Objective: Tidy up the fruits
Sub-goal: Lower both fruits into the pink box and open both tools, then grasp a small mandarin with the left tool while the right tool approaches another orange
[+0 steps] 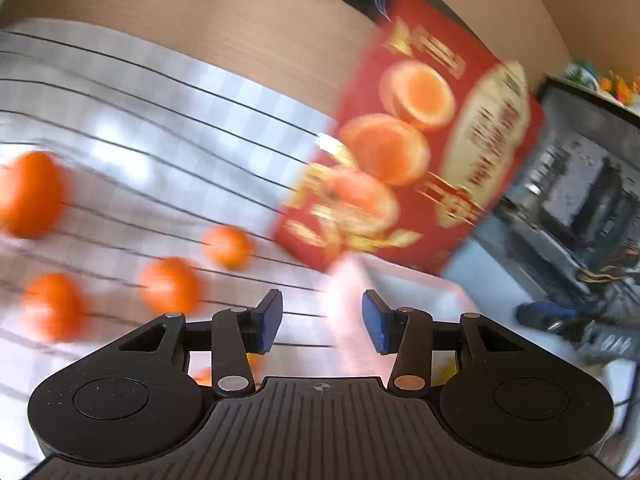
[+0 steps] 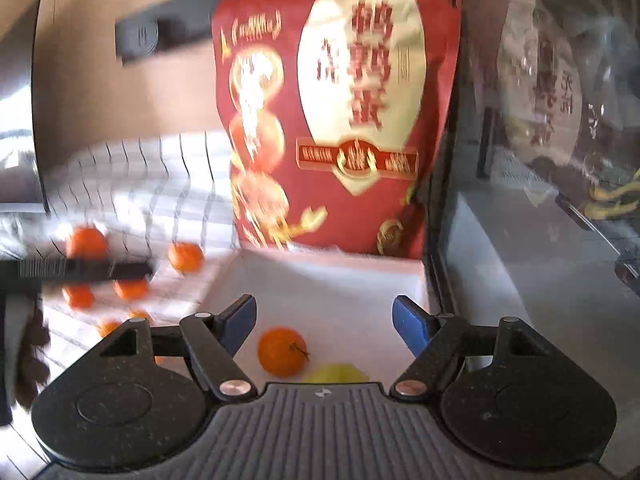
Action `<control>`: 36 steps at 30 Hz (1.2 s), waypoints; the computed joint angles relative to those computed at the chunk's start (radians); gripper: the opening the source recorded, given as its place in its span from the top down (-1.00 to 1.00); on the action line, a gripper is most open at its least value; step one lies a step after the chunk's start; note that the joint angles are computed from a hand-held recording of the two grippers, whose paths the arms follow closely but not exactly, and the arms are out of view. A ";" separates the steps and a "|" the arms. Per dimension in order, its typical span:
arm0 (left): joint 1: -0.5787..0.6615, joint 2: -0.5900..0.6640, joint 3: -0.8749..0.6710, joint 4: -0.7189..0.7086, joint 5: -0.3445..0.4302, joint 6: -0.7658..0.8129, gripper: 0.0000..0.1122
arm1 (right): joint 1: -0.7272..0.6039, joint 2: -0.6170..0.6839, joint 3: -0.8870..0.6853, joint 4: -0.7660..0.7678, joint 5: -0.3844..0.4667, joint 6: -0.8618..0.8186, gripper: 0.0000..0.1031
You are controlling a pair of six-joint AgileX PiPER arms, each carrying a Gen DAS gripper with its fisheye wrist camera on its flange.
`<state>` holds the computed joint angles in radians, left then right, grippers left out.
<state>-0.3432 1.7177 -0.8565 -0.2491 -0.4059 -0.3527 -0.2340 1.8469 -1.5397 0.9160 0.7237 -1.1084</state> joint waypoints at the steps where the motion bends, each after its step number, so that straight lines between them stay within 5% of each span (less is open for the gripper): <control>1: 0.010 -0.017 0.078 -0.012 -0.097 -0.007 0.13 | 0.008 -0.021 0.014 0.005 0.006 0.005 -0.47; 3: 0.040 -0.035 0.182 -0.025 -0.205 -0.019 0.13 | 0.046 -0.026 0.007 -0.015 0.003 0.026 -0.47; 11: 0.104 -0.068 0.207 -0.074 -0.162 -0.037 0.13 | 0.324 -0.051 0.090 -0.221 -0.032 0.122 -0.42; 15: 0.092 -0.090 0.230 -0.111 -0.186 0.008 0.13 | 0.436 -0.012 0.091 -0.372 -0.086 0.243 -0.07; 19: 0.093 -0.099 0.256 -0.160 -0.224 0.008 0.13 | 0.454 0.077 0.001 -0.321 -0.006 0.298 -0.07; 24: 0.118 -0.087 0.239 -0.136 -0.180 -0.038 0.13 | 0.492 0.143 -0.050 -0.323 -0.019 0.377 -0.15; 27: 0.114 -0.081 0.228 -0.105 -0.167 -0.042 0.13 | 0.493 0.166 -0.075 -0.300 0.016 0.370 0.04; 28: 0.112 -0.078 0.224 -0.094 -0.163 -0.042 0.13 | 0.492 0.153 -0.058 -0.289 0.022 0.341 0.18; 33: 0.090 -0.061 0.188 -0.100 -0.109 0.021 0.13 | 0.485 0.019 0.126 -0.264 -0.061 0.197 0.21; 36: 0.076 -0.048 0.159 -0.038 -0.073 0.030 0.13 | 0.402 -0.070 0.238 -0.165 -0.003 0.068 0.21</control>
<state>-0.2675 1.6697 -0.6973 -0.2874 -0.4790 -0.3222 0.1678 1.7765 -1.3014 0.7505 0.7204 -1.0402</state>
